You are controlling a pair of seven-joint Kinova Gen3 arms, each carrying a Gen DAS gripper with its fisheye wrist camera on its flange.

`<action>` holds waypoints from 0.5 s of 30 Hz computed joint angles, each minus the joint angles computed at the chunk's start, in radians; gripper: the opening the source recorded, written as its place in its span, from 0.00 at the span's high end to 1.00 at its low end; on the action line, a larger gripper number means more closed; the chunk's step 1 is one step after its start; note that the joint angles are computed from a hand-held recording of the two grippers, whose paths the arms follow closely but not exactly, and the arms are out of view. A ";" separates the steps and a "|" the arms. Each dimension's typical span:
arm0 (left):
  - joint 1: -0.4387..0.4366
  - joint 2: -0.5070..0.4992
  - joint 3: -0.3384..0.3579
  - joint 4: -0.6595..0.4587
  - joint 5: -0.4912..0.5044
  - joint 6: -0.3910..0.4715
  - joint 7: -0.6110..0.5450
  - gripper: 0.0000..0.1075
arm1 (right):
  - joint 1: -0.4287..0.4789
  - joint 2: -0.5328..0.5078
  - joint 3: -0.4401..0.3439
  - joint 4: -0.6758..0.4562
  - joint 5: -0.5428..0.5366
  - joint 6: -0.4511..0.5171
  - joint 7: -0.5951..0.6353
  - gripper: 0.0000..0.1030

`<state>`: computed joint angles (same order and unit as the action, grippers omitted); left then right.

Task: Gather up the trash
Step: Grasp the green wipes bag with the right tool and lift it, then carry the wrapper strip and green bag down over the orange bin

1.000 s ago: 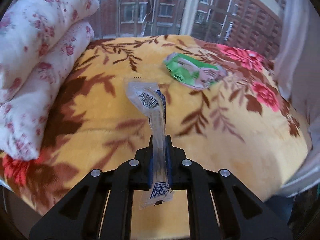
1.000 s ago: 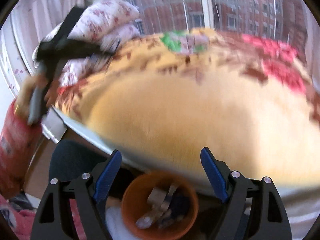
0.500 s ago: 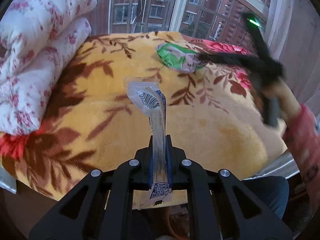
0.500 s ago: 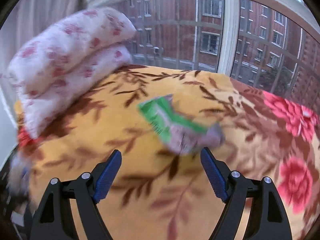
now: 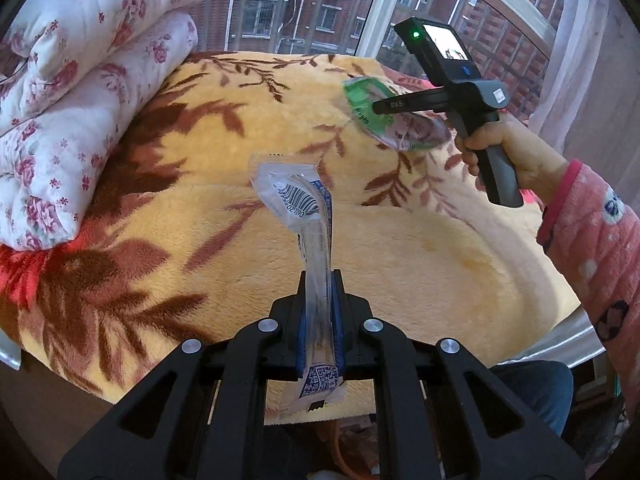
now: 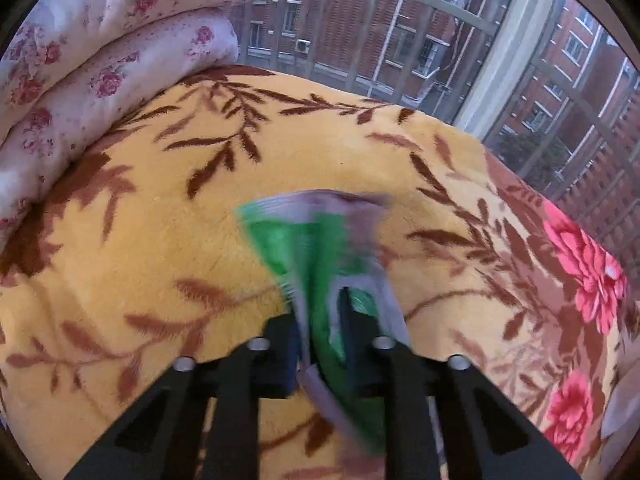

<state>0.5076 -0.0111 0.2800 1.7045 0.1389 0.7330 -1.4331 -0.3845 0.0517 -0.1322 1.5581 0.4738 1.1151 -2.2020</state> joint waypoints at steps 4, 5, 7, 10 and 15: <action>0.002 -0.018 0.002 0.006 0.013 0.000 -0.009 0.91 | 0.021 -0.078 0.000 0.035 -0.073 -0.030 -0.012 0.90; 0.006 -0.027 0.006 0.008 0.008 0.000 -0.003 0.91 | 0.026 -0.106 -0.009 0.049 -0.080 -0.034 -0.027 0.91; 0.010 -0.041 0.012 0.009 0.007 0.005 -0.003 0.91 | 0.036 -0.161 -0.033 0.070 -0.097 -0.034 -0.050 0.91; 0.019 -0.067 0.022 0.012 0.006 0.014 -0.005 0.91 | 0.054 -0.267 -0.070 0.107 -0.148 -0.036 -0.071 0.91; 0.040 -0.107 0.046 0.020 0.004 0.024 -0.006 0.91 | 0.084 -0.433 -0.199 0.134 -0.190 0.043 -0.120 0.91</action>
